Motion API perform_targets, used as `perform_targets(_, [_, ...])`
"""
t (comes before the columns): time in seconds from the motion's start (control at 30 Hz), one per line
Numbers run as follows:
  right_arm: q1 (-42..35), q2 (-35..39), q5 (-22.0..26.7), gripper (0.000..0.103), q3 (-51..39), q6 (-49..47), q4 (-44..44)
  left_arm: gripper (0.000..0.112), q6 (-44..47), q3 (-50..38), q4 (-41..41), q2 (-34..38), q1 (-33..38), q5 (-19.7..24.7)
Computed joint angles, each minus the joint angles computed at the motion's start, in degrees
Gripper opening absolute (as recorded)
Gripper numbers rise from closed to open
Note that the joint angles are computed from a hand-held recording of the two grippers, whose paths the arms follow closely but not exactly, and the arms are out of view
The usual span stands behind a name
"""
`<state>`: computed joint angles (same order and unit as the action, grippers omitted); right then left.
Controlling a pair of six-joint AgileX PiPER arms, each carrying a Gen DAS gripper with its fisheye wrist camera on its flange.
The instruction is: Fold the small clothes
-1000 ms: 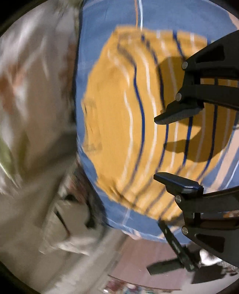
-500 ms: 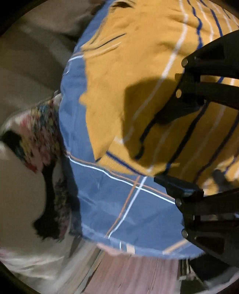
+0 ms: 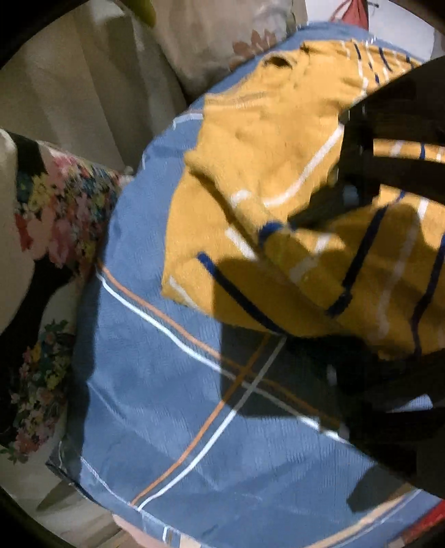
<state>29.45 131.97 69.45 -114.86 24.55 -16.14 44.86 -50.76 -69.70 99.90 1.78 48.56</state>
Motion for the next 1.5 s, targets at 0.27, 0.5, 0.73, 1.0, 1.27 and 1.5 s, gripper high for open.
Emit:
perform_targets(0.27, [-5.64, -15.57, -16.18, 0.022, 20.87, -3.56, 7.73, 0.012, -1.94, 1.04, 1.48, -6.83, 0.55, 2.88])
perform_targets(0.5, [-20.43, -32.48, -24.83, 0.021, 38.43, -21.34, 26.54, 0.018, -9.91, 2.07, 3.85, -14.20, -3.99, -0.69])
perform_targets(0.73, [-48.07, -38.65, -18.86, 0.021, 46.13, -48.77, 45.59, 0.019, -23.43, -1.69, 9.19, -12.56, -18.99, -11.92])
perform_targets(1.0, [-66.02, -31.32, -13.94, 0.021, 45.26, -62.28, 52.70, 0.020, -37.71, -15.08, 19.52, -0.23, -37.28, -17.84])
perform_targets(1.27, [-73.89, -26.61, -6.75, 0.028, 43.35, -68.80, 60.01, 0.028, -52.16, -19.77, 32.74, 5.85, -44.86, -20.60])
perform_targets(1.5, [-77.30, -41.42, -5.30, 0.031, 48.03, -71.46, 63.93, 0.028, -57.53, -19.92, 40.18, 5.27, -46.23, -21.13])
